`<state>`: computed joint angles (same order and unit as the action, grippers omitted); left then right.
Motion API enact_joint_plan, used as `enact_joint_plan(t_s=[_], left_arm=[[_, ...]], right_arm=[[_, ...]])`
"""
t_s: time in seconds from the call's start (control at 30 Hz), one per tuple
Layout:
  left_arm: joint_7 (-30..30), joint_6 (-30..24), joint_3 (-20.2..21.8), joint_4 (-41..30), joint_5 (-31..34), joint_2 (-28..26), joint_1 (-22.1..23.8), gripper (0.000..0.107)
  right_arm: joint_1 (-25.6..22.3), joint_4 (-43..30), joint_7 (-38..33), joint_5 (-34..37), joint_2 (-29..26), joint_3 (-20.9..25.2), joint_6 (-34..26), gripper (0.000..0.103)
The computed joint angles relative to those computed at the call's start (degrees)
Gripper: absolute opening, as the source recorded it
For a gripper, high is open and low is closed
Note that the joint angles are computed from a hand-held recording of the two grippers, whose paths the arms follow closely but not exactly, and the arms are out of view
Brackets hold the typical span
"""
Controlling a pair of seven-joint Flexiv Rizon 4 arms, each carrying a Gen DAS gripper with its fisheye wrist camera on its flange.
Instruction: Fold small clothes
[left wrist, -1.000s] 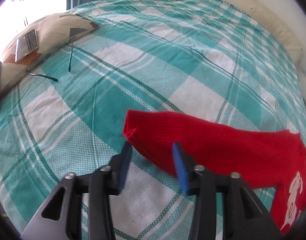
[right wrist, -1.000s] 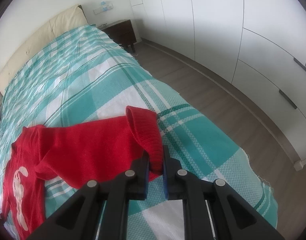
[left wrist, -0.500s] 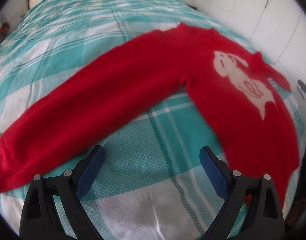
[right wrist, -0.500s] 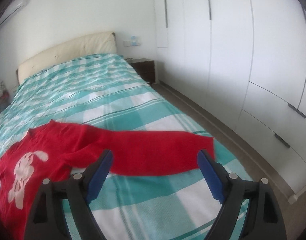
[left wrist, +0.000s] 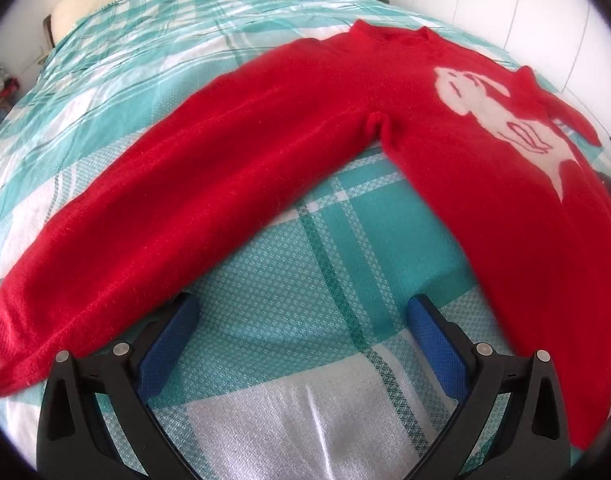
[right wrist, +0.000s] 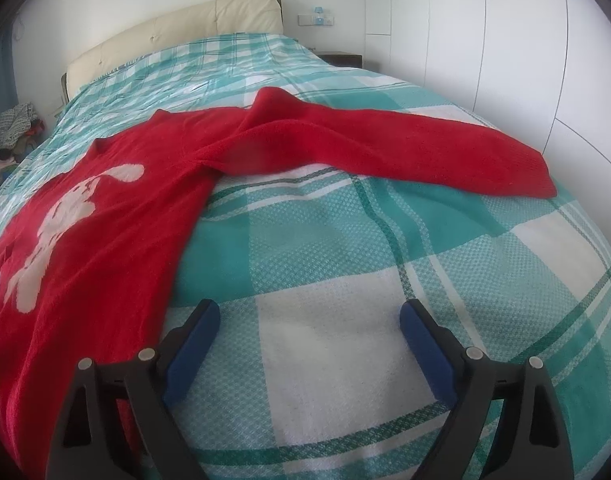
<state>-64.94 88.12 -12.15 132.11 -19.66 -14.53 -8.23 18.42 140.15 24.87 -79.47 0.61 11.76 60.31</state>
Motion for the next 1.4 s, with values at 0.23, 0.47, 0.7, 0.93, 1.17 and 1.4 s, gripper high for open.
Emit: enact_joint_plan(t_s=[0.23, 0.47, 0.7, 0.93, 1.17, 1.4], left_arm=[[-0.08, -0.12, 0.0, -0.06, 0.04, 0.05, 0.02, 0.103], [-0.15, -0.21, 0.14, -0.11, 0.14, 0.07, -0.08, 0.103], [-0.18, -0.2, 0.15, -0.1, 0.15, 0.09, -0.09, 0.103], [-0.21, -0.19, 0.16, -0.12, 0.16, 0.07, -0.11, 0.103], [-0.24, -0.19, 0.16, -0.13, 0.18, 0.07, -0.12, 0.103], [-0.24, -0.19, 0.14, -0.12, 0.17, 0.06, -0.1, 0.103]], right_arm=[[1.42, -0.78, -1.98, 2.3, -0.81, 0.6, -2.67, 0.095], [2.07, -1.08, -3.18, 3.59, -0.92, 0.67, -4.06, 0.096], [1.64, -0.7, -1.88, 2.2, -0.78, 0.4, -3.05, 0.097], [1.4, -0.52, -1.53, 1.94, -0.77, 0.33, -2.23, 0.098], [0.23, -0.24, 0.37, -0.82, -0.99, -0.63, 1.29, 0.102], [-1.05, 0.13, 2.88, -4.02, -0.98, -1.04, 3.66, 0.103]])
